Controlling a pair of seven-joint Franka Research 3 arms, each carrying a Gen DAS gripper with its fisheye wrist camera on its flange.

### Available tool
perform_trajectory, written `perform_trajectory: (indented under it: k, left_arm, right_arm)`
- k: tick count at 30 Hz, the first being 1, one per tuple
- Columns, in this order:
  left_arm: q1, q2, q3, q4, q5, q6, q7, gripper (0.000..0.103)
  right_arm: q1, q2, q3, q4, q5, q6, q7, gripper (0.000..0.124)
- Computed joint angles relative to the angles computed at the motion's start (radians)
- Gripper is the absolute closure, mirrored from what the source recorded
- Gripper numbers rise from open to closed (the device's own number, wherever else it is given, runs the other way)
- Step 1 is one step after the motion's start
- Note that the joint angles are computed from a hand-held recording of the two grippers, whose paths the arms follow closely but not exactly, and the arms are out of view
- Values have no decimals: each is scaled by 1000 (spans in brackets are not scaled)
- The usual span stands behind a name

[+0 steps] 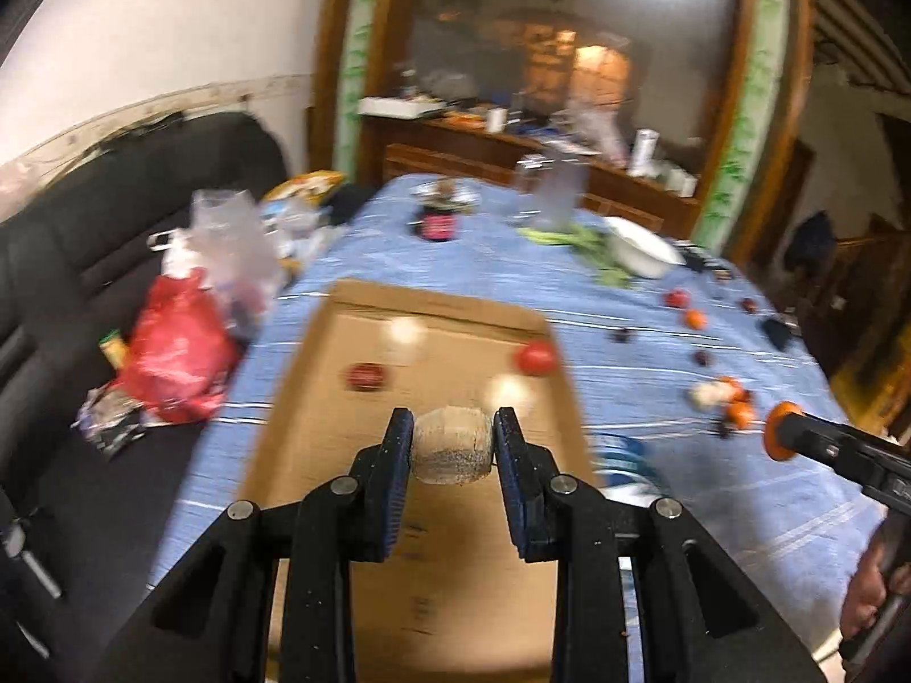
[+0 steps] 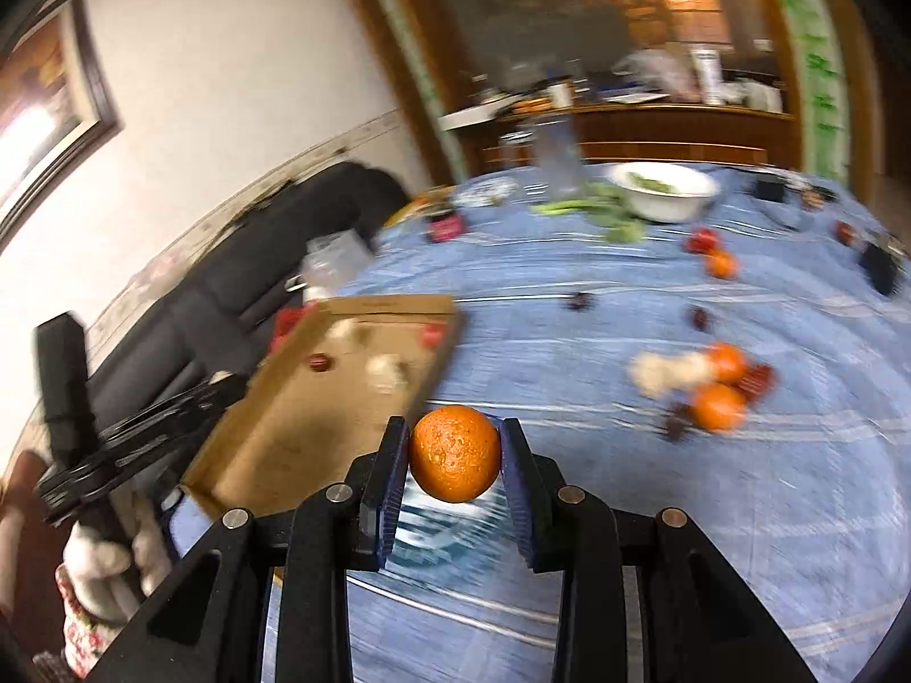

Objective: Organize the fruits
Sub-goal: 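Lift and carry the cube and mandarin over the box with both tools, then open both tools to drop the cube and mandarin into the box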

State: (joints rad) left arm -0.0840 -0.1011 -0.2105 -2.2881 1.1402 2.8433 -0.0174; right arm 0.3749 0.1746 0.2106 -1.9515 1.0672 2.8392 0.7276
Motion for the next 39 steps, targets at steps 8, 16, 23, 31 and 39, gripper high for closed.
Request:
perform_trajectory:
  k: [8,16,23,31,39]
  left_arm:
    - [22,112,62,39,-373,16,351,75]
    - [2,245,67,164,-634,-60,603,75]
    - [-20,282,88,194,-687,-72,635,75]
    - [-17,284,94,192,-713,-65,636,72]
    - [-11,230,97,136,-725,3,607,59]
  right_arm:
    - [114,239,-14,264,-406,-84,279,89]
    - [170,422,-59,465,-685,-168,499,89]
    - [159,491,-59,550,-765,-214,569,89]
    - [167,507,-59,568,-806,-205,583,87]
    - [148,489,-32,536,-793,-171,556,82]
